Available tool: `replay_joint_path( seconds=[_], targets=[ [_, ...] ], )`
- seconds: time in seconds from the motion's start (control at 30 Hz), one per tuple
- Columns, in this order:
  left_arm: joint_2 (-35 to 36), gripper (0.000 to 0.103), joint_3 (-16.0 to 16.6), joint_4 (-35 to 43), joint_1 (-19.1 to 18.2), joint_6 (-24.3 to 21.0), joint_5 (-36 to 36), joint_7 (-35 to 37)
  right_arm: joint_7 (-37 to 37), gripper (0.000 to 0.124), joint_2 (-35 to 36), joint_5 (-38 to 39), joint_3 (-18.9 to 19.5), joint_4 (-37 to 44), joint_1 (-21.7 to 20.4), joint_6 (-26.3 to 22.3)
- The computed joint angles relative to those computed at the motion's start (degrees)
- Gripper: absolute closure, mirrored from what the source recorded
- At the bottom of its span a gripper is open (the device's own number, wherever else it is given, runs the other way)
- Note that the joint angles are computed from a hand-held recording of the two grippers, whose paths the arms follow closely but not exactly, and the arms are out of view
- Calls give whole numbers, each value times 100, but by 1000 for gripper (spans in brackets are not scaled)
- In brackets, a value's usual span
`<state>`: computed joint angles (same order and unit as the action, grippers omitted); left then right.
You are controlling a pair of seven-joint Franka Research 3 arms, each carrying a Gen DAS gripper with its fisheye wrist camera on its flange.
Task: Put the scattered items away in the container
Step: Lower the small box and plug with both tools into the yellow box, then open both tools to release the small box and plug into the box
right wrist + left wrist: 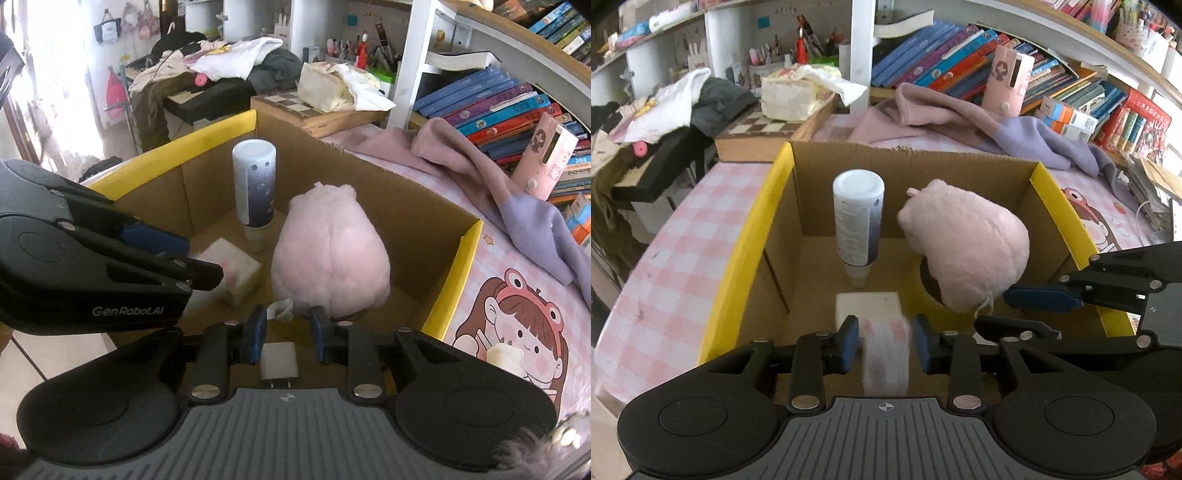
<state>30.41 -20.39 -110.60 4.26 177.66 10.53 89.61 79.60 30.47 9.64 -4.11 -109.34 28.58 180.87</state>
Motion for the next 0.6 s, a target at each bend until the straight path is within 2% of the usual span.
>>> replay_joint_path(
  seconds=[0.07, 0.13, 0.3, 0.5, 0.6],
  targets=[
    [-106, 47, 141, -135, -101, 213, 17, -135, 61, 96, -50, 12, -106, -101, 116, 144],
    [-215, 41, 97, -314, -25, 456, 48, -221, 111, 91, -127, 49, -262, -249, 287, 351],
    [-571, 33, 341, -782, -144, 1031, 324, -617, 23, 89, -355, 388, -501, -657, 642, 939],
    [-1035, 25, 753, -1419, -388, 1701, 660, -1053, -327, 89, -601, 1174, -904, -1097, 1281, 1494],
    [-1254, 24, 752, -1747, -274, 1958, 972, -1327, -597, 89, -723, 1655, -1090, -1301, 1628, 1688]
  ],
)
